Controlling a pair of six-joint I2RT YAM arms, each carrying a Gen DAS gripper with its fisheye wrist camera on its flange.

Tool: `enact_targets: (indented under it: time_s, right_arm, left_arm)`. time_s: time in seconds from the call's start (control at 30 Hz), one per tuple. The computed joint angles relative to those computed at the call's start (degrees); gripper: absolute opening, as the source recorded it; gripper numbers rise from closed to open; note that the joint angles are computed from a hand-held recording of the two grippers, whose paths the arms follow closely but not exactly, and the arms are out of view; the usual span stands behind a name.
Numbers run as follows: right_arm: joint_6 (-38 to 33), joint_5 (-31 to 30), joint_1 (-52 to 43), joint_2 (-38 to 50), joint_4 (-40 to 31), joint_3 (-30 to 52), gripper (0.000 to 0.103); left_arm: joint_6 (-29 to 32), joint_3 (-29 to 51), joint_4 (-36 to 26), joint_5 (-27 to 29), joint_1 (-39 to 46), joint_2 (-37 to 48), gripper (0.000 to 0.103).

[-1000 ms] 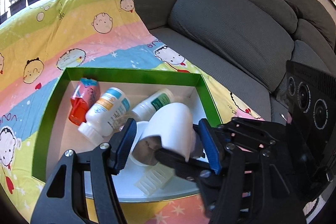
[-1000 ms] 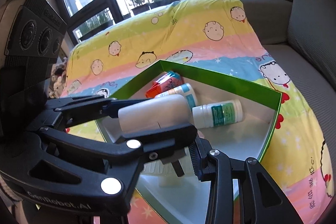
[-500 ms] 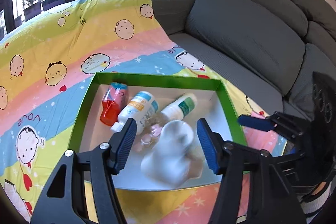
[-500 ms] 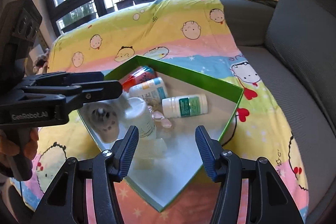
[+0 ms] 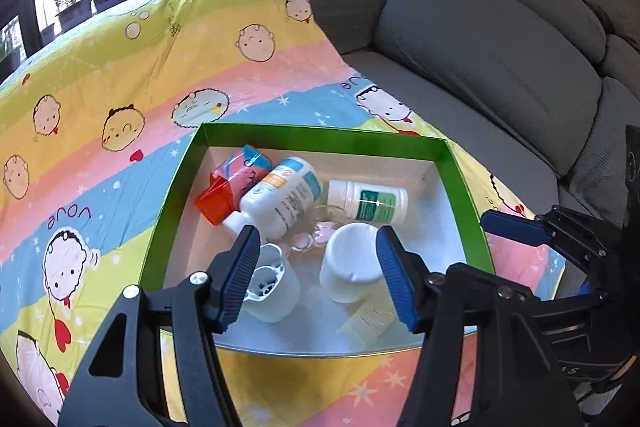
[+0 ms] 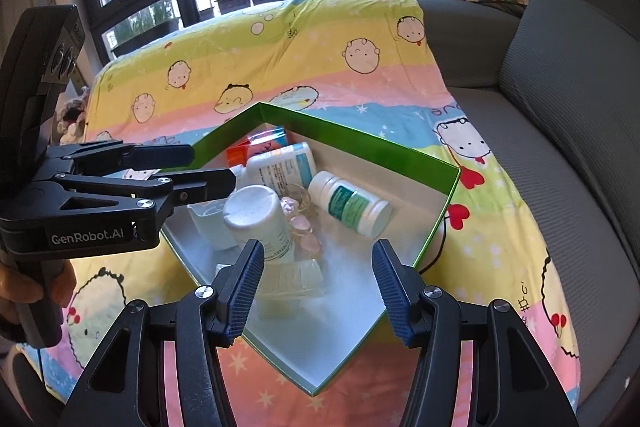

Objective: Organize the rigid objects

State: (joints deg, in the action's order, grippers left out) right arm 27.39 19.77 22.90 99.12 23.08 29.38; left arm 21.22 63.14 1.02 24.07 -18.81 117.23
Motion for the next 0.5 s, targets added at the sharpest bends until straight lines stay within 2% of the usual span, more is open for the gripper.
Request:
enact_targets:
  time_s: [0.17,0.43,0.5]
  right_arm:
    - [-0.02,0.55,0.62,0.99,-1.31,1.22,0.058]
    - [0.56,0.4,1.37,2.11,-1.55,1.93,0.058]
    - [0.61,0.59,1.53,2.06,-1.65,1.97,0.058]
  left_arm:
    - [-1.19,-0.29,1.47,-2.71,-0.13,0.18,0.076]
    - [-2.05,-0.61,2.04,-2.62,0.46,-0.03,0.078]
    - [-2.25,-0.86,2.46,-3.03,0.51,-0.15,0.086]
